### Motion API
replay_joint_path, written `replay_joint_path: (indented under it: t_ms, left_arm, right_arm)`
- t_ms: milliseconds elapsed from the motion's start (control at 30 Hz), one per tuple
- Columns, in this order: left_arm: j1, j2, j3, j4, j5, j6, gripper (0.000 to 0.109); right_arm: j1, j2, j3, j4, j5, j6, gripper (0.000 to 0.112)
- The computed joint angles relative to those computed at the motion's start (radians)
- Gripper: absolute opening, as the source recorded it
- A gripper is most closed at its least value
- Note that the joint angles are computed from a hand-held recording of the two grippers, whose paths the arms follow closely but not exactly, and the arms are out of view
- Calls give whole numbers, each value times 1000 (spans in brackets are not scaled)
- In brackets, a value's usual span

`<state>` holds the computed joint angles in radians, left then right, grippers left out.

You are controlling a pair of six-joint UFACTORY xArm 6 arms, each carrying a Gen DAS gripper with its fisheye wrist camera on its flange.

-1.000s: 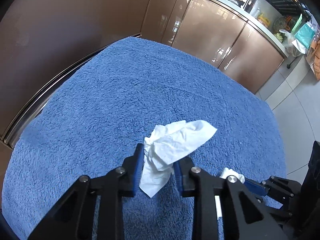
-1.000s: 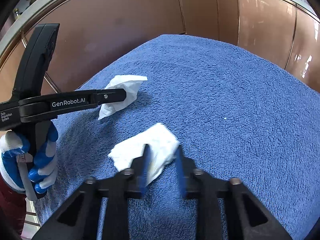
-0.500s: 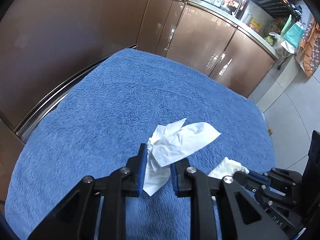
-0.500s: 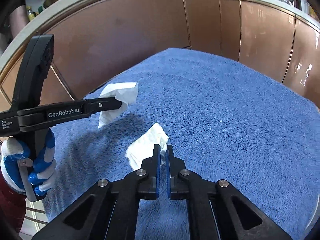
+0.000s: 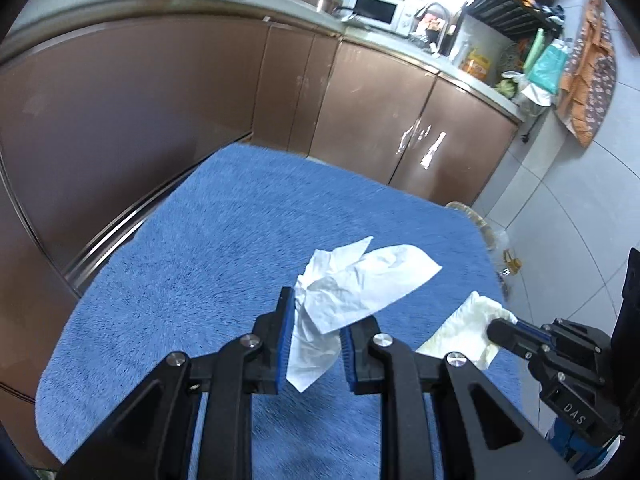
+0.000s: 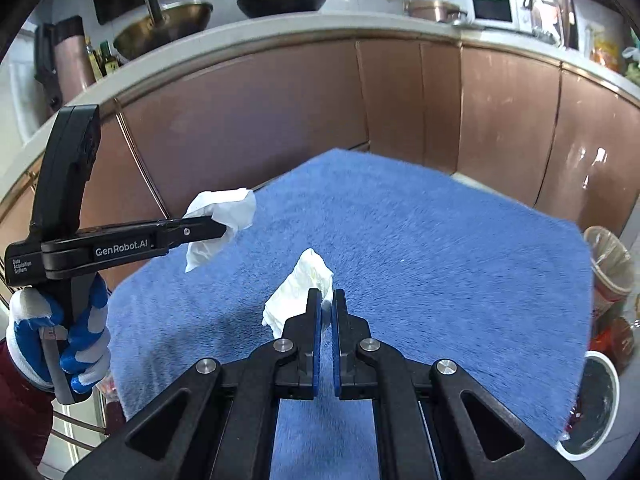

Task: Collect trash
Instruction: 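Carry both tissues over the bin and open both tools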

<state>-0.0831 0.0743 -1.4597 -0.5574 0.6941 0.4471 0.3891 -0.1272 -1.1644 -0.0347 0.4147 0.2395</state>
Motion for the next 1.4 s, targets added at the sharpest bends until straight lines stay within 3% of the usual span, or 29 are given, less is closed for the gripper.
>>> replay_joint_path:
  t_ms: [500,767,1033,1200,1400]
  left_arm:
    - [-121,-223,110,50,-31,-31,20]
    - [-253,-223,79,115,-30,-77,20]
    - [-407,-91,-70,168,12,-119,20]
    - [-503,49,-211,201,57,-133,20]
    - [-583,296,-481,218,152,-160,20]
  right_arm:
    - [-29,-349,209,-230,-14,220,4]
    - [-136,-507,296,-248,-6,245,4]
    - [-328,-614,389,-177,-16,193,4]
    - [-465,-628,436,-141,-32,163,4]
    - [-626,-565,467,-82,-86,101,4]
